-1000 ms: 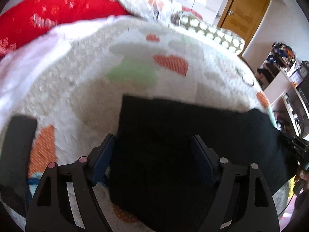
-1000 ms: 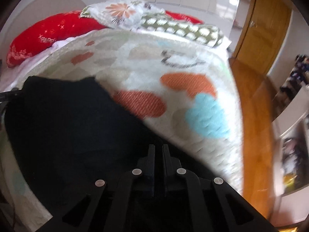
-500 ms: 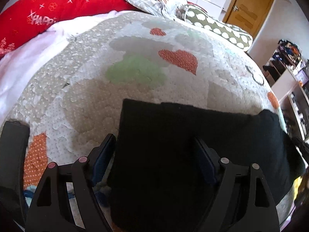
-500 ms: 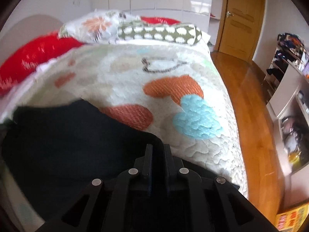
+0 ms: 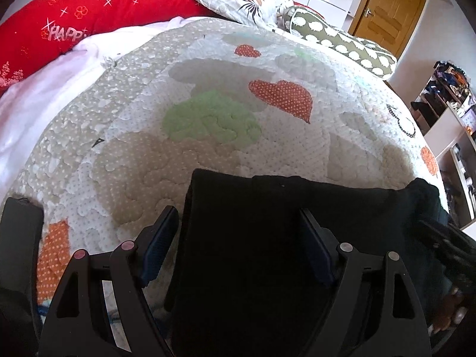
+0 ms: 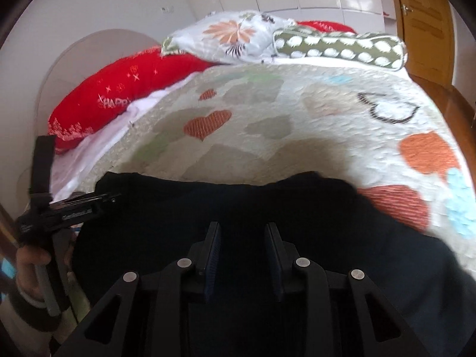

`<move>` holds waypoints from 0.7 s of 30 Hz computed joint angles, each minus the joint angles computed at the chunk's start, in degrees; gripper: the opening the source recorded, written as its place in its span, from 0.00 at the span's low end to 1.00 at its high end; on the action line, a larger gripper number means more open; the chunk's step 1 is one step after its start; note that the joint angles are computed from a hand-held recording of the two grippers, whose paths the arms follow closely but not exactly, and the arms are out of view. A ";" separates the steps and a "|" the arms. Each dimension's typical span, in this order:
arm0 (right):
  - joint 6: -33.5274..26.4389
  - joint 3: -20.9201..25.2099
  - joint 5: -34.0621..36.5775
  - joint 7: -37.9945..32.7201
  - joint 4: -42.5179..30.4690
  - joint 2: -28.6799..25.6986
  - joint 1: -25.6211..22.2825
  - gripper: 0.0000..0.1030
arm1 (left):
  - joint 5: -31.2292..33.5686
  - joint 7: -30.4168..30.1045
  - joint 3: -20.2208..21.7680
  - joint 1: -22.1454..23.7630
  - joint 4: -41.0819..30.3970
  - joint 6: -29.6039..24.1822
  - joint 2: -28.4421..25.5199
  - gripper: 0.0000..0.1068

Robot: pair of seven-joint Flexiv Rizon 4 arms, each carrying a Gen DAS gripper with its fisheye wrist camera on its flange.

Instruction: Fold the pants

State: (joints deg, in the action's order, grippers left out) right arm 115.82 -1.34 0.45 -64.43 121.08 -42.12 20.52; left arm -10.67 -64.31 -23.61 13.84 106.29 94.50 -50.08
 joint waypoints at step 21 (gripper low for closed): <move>4.57 -4.94 12.11 -1.41 13.57 6.16 10.18 0.30 | 9.62 -7.52 -3.39 4.18 11.58 11.55 6.13 0.78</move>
State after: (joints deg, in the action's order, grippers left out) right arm 120.39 -6.27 12.56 -65.84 134.65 -35.95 30.70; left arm -1.04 -71.83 -27.00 18.02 117.87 106.05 -43.95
